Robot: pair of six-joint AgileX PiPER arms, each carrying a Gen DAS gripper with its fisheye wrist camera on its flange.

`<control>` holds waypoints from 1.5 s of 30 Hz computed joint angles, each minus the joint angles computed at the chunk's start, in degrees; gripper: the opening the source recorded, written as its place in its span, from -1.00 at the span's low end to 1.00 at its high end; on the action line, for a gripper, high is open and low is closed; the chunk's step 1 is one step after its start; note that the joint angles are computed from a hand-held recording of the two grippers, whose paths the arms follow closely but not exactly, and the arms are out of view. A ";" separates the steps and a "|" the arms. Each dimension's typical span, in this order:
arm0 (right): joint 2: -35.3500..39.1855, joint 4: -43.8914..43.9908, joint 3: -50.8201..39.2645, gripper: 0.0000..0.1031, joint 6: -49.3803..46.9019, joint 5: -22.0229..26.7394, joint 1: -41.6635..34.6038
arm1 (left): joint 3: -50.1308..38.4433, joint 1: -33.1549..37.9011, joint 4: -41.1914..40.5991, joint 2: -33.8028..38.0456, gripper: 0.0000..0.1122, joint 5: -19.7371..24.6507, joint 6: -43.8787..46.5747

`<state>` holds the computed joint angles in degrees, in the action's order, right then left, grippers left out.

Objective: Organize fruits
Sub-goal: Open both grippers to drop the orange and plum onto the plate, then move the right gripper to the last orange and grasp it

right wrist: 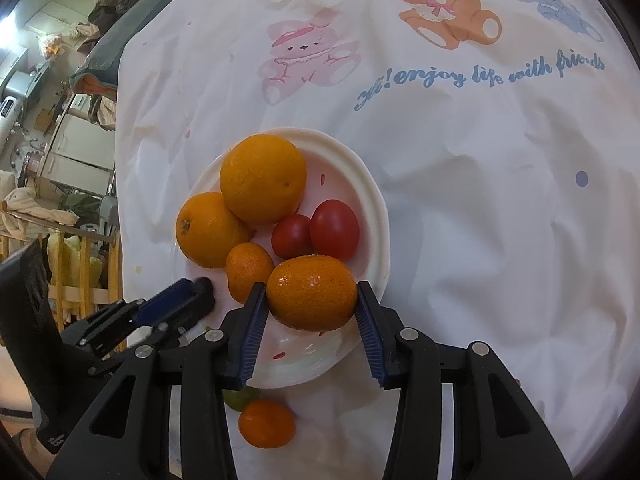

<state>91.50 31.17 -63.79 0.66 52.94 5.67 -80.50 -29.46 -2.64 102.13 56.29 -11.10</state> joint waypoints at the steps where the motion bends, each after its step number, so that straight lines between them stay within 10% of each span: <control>1: -0.21 0.59 0.11 0.25 -0.44 -0.09 -0.27 | 0.10 0.33 -1.10 -0.15 0.01 -0.15 0.73; 3: -1.06 0.74 0.19 0.49 -0.93 -0.85 -0.42 | 0.46 0.19 -0.69 -0.78 0.25 -0.73 0.29; 21: -12.01 4.25 4.18 0.49 -1.40 0.24 -5.16 | 4.51 -1.70 9.24 -9.42 0.30 -3.44 -7.39; 26: -17.52 4.19 6.19 0.52 -0.79 0.43 -6.12 | 5.94 -0.53 10.74 -13.37 0.57 -3.24 -8.39; 45: -25.74 2.43 14.71 0.64 5.05 1.89 -2.59 | 16.67 -0.42 7.44 -28.19 0.58 0.68 -11.25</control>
